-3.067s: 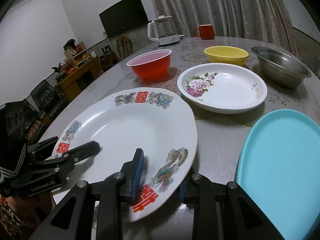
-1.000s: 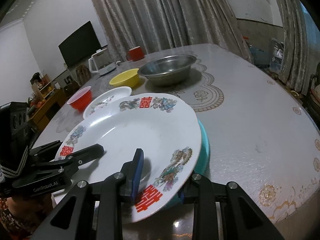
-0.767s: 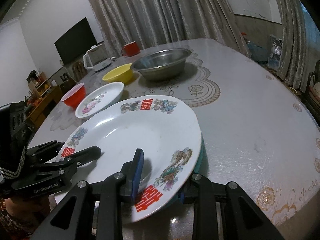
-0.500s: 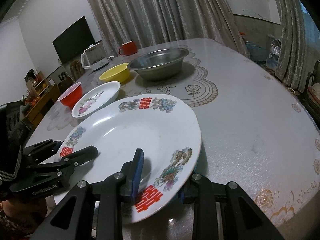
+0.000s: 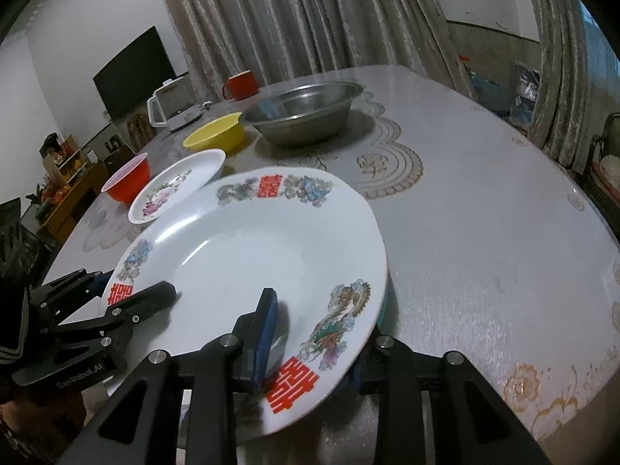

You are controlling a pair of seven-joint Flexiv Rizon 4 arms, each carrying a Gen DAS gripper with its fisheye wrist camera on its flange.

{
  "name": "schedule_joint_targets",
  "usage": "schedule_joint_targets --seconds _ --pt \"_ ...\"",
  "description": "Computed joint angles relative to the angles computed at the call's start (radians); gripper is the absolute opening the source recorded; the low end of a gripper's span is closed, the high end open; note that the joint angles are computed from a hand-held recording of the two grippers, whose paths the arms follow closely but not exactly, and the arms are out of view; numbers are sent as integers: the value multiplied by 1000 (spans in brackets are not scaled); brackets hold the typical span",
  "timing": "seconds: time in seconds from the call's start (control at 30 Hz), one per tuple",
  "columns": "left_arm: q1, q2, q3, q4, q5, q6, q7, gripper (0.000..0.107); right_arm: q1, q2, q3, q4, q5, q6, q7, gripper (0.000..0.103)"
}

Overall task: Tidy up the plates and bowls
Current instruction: 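Carry the large white plate onto the turquoise plate with the right gripper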

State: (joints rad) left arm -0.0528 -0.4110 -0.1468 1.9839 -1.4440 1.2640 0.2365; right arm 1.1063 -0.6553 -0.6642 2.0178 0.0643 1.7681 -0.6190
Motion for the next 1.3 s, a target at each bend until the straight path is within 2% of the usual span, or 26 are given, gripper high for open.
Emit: schedule_joint_targets --seconds 0.33,0.47,0.67,0.8,1.3 --pt "9 10 10 7 4 -33 -23 41 35 44 -12 54 36 24 -18 33" --pt "23 22 17 15 22 -61 -53 38 93 38 -78 67 23 -10 -20 28" --pt "15 27 19 20 -39 -39 -5 38 69 27 -59 48 13 -10 -3 26" --pt "0 22 21 15 -67 -23 16 38 85 4 -86 40 12 -14 11 26" --pt "-6 25 29 15 -70 -9 14 38 121 5 -123 53 4 -28 38 29"
